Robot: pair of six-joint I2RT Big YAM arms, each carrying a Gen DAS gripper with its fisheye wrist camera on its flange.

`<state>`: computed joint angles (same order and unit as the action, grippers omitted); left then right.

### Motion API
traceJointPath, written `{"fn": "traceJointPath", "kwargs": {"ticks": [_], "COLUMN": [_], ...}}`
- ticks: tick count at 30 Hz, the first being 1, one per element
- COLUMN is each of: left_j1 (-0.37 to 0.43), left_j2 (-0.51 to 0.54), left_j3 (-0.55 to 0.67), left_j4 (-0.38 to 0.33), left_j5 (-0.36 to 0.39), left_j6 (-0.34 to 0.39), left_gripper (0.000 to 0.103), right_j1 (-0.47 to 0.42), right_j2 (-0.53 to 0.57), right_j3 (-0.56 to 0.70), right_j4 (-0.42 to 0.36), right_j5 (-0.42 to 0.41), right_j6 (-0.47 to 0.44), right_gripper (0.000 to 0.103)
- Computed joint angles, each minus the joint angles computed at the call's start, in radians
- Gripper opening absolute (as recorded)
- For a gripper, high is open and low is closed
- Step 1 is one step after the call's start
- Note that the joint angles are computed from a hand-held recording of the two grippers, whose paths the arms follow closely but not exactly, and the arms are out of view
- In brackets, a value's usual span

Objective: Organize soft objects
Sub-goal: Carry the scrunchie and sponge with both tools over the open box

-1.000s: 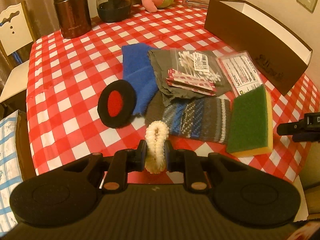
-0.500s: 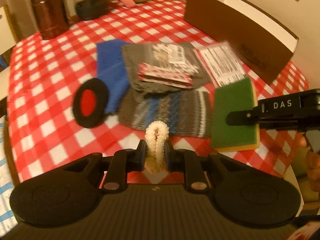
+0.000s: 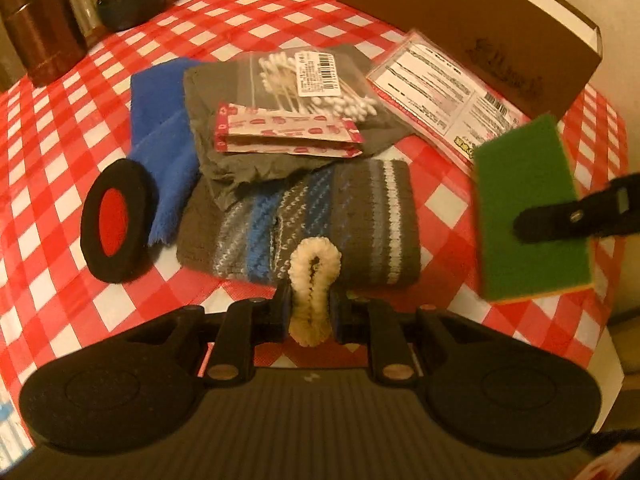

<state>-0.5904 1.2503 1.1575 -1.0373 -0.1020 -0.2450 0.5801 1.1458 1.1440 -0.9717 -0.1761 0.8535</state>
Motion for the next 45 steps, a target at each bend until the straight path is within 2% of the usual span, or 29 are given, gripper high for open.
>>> {"fn": "traceJointPath", "kwargs": {"ticks": [5, 9, 15, 20, 27, 34, 40, 45], "left_j1": [-0.002, -0.015, -0.027, -0.03, -0.054, -0.09, -0.112, -0.124], "left_j2": [-0.015, -0.045, -0.084, -0.05, 0.084, 0.289, 0.476, 0.619], "left_j3": [0.009, 0.023, 0.069, 0.159, 0.352, 0.606, 0.836, 1.027], "left_j4": [-0.013, -0.023, -0.057, -0.077, -0.043, 0.004, -0.016, -0.081], "left_j5": [0.007, -0.014, -0.048, -0.084, -0.097, -0.069, -0.033, -0.005], "left_j6": [-0.012, -0.018, -0.052, -0.059, -0.017, 0.017, 0.014, 0.005], "left_gripper": [0.018, 0.018, 0.018, 0.018, 0.018, 0.018, 0.018, 0.018], "right_j1": [-0.003, 0.027, 0.01, -0.044, -0.157, -0.288, -0.395, -0.458], "right_j2": [-0.024, -0.022, -0.028, -0.028, -0.01, 0.057, 0.149, 0.219], "right_j3": [0.039, 0.083, 0.117, 0.16, 0.244, 0.341, 0.398, 0.426], "right_j4": [-0.065, -0.129, -0.136, -0.13, -0.126, -0.103, -0.109, -0.113], "right_j5": [-0.003, 0.117, 0.155, 0.146, 0.151, 0.145, 0.107, 0.088], "right_j6": [-0.169, -0.269, -0.387, -0.467, -0.586, -0.711, -0.779, -0.816], "right_gripper": [0.034, 0.034, 0.035, 0.035, 0.035, 0.035, 0.035, 0.035]}}
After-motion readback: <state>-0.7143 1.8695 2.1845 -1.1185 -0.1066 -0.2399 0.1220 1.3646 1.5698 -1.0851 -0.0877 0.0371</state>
